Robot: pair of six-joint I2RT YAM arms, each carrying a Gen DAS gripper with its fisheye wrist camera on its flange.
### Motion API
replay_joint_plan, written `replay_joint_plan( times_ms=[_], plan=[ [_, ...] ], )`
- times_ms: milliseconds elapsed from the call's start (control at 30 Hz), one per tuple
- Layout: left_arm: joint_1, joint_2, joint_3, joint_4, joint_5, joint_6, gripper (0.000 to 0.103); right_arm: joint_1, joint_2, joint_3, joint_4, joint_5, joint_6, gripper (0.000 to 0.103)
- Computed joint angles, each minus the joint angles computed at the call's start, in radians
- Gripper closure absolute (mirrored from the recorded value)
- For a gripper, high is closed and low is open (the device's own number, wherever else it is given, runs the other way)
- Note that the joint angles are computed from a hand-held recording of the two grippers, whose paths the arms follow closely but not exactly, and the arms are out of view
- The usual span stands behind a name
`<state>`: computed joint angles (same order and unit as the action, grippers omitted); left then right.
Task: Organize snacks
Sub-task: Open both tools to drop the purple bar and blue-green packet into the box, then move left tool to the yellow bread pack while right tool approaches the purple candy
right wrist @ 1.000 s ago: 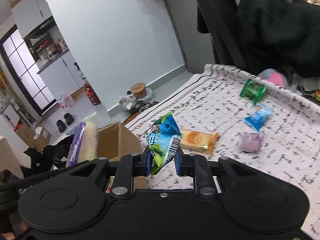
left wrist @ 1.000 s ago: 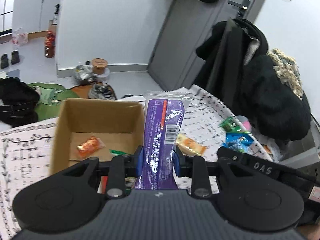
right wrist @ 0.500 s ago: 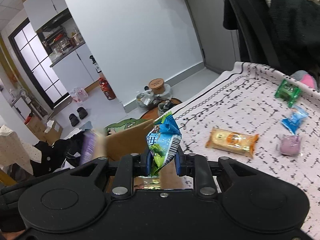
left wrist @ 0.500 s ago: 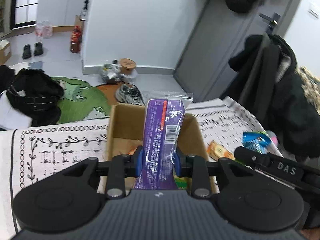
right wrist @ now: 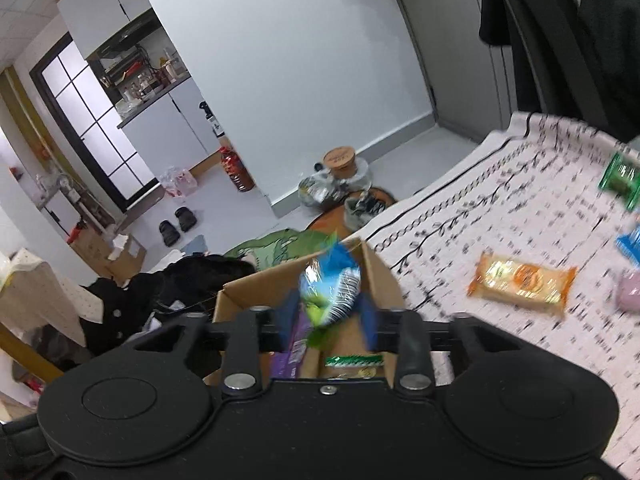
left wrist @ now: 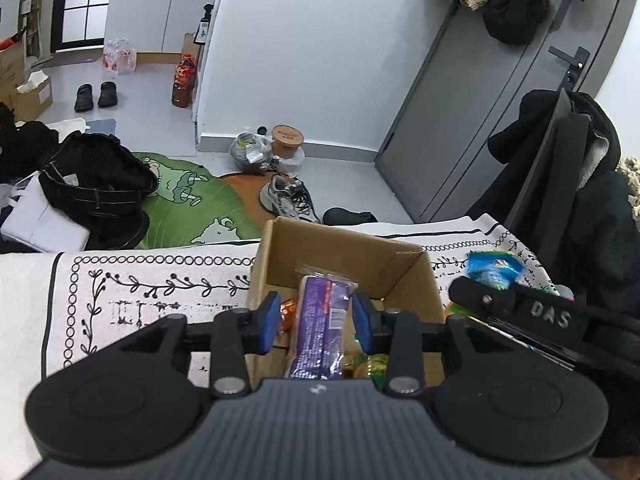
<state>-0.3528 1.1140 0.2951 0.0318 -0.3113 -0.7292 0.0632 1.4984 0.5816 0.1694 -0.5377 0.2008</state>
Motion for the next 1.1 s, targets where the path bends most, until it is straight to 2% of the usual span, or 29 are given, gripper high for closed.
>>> replay_joint_plan(
  times_ms=[100, 267, 467, 567, 700, 800, 1100],
  plan=[
    [-0.010, -0.003, 0.006, -0.022, -0.023, -0.003, 0.053, -0.020, -0.023, -0.036, 0.032, -0.024, -0.015, 0.045],
    [-0.031, 0.035, 0.007, 0.014, -0.031, 0.026, 0.035, -0.063, -0.020, -0.036, -0.031, -0.014, -0.071, 0.045],
    [-0.073, 0.096, 0.020, 0.070, -0.031, 0.022, 0.023, -0.129, -0.031, -0.031, -0.075, 0.005, -0.129, 0.040],
    [-0.106, 0.128, 0.041, 0.081, -0.060, 0.015, 0.021, -0.184, -0.017, -0.017, -0.086, -0.005, -0.165, 0.038],
    [-0.140, 0.177, 0.076, 0.096, -0.071, -0.004, 0.019, -0.255, -0.013, -0.002, -0.106, -0.005, -0.199, 0.024],
    [-0.166, 0.233, 0.120, 0.088, -0.083, -0.039, 0.017, -0.317, 0.003, 0.015, -0.122, -0.013, -0.233, 0.019],
    [-0.237, 0.414, 0.267, 0.121, -0.097, -0.045, 0.016, -0.444, 0.145, 0.095, -0.128, 0.026, -0.310, 0.018]
  ],
)
